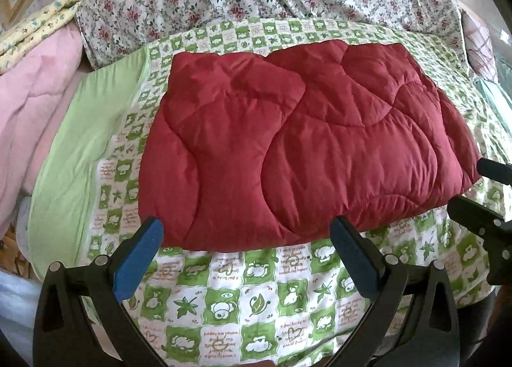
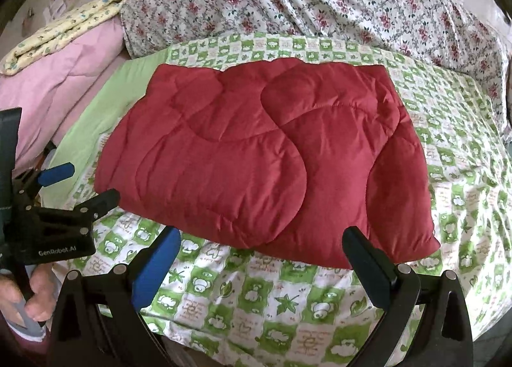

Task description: Fold large clothes

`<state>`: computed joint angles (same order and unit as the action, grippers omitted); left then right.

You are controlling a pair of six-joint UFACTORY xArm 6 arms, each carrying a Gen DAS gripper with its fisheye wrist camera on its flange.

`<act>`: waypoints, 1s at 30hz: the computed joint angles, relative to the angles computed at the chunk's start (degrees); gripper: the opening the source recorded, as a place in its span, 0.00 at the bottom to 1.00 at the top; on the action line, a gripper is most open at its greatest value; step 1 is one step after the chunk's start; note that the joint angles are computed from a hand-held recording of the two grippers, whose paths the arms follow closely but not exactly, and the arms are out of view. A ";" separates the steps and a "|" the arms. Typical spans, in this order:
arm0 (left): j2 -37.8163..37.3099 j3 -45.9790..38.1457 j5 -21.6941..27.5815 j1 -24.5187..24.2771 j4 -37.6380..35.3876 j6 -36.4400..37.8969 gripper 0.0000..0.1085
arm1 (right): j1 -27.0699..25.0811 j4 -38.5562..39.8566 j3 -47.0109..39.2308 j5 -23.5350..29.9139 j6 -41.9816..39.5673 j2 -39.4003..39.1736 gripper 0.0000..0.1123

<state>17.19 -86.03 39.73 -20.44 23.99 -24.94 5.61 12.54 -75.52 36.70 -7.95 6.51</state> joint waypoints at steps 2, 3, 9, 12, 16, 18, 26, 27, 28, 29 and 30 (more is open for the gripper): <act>0.51 -0.62 0.43 0.08 -0.50 0.24 0.95 | 0.05 -0.31 -0.90 0.26 0.50 0.74 0.91; 0.67 -0.83 0.54 0.13 -0.71 0.29 0.95 | 0.07 -0.52 -1.35 0.35 0.82 1.08 0.91; 1.94 -2.56 1.24 0.62 -1.74 0.84 0.95 | 0.09 -0.55 -4.08 1.53 1.38 3.12 0.91; 2.53 -3.33 1.55 0.72 -2.07 0.90 0.95 | 0.14 -0.54 -5.47 2.26 1.74 4.19 0.91; 3.17 -4.20 1.86 0.77 -2.14 0.74 0.95 | 0.08 -0.41 -6.48 3.05 1.94 5.05 0.91; 3.43 -4.53 1.97 0.79 -2.25 0.81 0.95 | -0.05 -0.18 -6.88 3.44 1.72 5.37 0.91; 3.79 -4.90 1.79 0.73 -2.15 1.02 0.95 | -0.31 0.32 -7.53 4.04 1.71 5.80 0.91; 3.84 -4.97 1.86 0.72 -2.26 1.07 0.95 | -0.28 0.26 -7.50 4.05 1.82 5.76 0.91; 3.85 -5.02 1.91 0.73 -2.47 1.10 0.95 | -0.29 0.28 -7.48 4.02 1.80 5.74 0.91; 3.72 -4.87 1.83 0.68 -2.79 1.08 0.95 | -0.33 0.35 -7.51 4.03 1.67 5.78 0.91; 3.68 -4.80 1.71 0.70 -3.10 1.24 0.95 | -0.35 0.36 -7.52 4.06 1.63 5.78 0.91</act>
